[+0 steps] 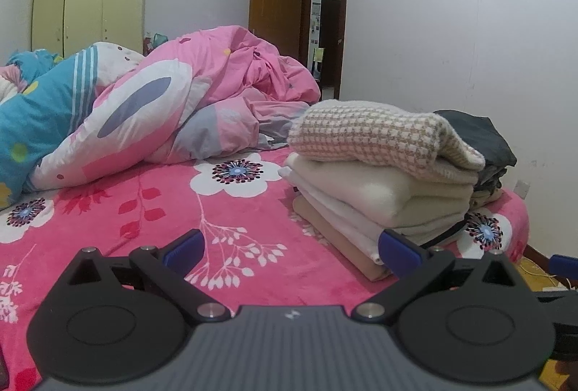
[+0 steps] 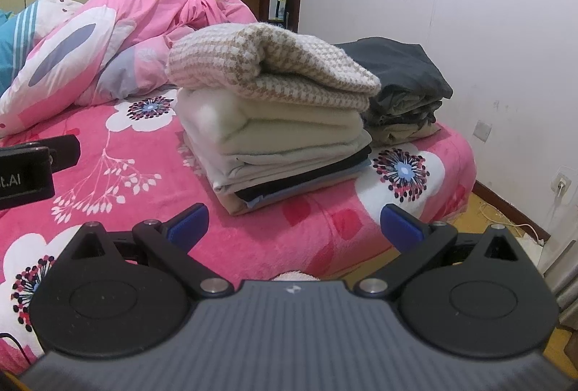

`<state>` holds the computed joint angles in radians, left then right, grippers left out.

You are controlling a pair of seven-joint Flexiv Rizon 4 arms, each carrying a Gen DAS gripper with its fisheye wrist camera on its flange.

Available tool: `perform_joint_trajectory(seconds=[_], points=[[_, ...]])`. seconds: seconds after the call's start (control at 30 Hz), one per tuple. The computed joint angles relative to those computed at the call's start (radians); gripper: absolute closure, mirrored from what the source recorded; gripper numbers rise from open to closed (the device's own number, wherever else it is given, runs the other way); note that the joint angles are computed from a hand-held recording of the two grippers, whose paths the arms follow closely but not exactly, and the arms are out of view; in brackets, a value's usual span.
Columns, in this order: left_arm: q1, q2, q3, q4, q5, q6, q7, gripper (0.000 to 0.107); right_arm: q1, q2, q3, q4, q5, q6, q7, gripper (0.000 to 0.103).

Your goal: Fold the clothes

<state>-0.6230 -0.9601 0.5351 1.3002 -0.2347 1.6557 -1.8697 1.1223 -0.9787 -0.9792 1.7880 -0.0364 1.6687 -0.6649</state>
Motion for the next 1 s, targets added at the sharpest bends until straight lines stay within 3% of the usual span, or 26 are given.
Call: perform_joint_trajectory(seconds=[1.0], points=[[0.016, 0.001, -0.014, -0.019, 0.062, -0.038, -0.026, 0.004, -0.014, 0.008, 0.022, -0.002, -0.013, -0.01, 0.028, 0.001]])
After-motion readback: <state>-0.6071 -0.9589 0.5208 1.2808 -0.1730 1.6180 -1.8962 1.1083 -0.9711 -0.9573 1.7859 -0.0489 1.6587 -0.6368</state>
